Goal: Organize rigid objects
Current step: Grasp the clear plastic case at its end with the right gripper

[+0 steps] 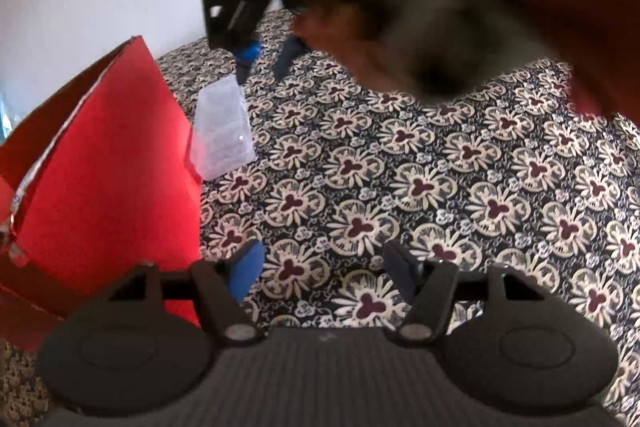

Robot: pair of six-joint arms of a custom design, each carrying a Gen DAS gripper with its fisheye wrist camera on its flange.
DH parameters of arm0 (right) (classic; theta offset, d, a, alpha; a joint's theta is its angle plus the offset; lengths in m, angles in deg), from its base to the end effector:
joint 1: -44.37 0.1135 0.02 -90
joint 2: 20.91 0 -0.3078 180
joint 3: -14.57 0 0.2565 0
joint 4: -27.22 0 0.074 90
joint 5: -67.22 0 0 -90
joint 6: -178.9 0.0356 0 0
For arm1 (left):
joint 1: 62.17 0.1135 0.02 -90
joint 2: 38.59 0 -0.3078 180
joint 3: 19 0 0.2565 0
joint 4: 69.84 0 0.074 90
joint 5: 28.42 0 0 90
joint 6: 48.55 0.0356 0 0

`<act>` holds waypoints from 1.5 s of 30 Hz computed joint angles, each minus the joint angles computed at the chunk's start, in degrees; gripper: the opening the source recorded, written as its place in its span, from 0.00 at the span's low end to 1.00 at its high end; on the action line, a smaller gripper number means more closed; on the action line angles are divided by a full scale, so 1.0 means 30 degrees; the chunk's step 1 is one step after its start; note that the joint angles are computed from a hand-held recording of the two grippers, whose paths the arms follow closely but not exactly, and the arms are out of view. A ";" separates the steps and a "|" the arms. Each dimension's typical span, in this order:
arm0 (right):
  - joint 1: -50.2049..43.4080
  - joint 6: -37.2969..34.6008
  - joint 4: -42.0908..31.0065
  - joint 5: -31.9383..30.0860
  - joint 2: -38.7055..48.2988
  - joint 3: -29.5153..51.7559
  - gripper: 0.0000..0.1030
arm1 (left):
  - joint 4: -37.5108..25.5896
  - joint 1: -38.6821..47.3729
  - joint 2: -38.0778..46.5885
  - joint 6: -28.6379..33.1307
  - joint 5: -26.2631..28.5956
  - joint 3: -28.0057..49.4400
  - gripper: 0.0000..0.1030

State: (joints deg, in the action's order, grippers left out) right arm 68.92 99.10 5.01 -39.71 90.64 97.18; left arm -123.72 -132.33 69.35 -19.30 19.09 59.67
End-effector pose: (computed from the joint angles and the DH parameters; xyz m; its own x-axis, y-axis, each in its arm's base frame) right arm 0.3826 0.1861 0.1915 -0.7970 -0.1778 -0.5772 -0.4293 0.8390 0.3343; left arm 0.1416 -0.3216 0.1814 -0.7460 0.1719 -0.6434 0.0316 0.9742 0.2236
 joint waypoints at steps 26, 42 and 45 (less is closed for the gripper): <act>0.0463 -0.6268 0.5003 -0.1597 -0.1640 -0.5794 0.08 | 0.2581 -0.0927 -0.2868 0.0449 0.1046 -0.3797 0.65; -0.1217 -0.7713 0.5686 -0.4309 -0.7773 -1.2897 0.09 | -0.2357 -0.4709 -0.3512 -0.5877 0.1699 -0.3400 0.65; -0.2299 -0.4335 0.5659 -0.4412 -0.9138 -1.3369 0.09 | -0.4327 -0.5438 -0.3688 -0.7379 0.1522 -0.3120 0.65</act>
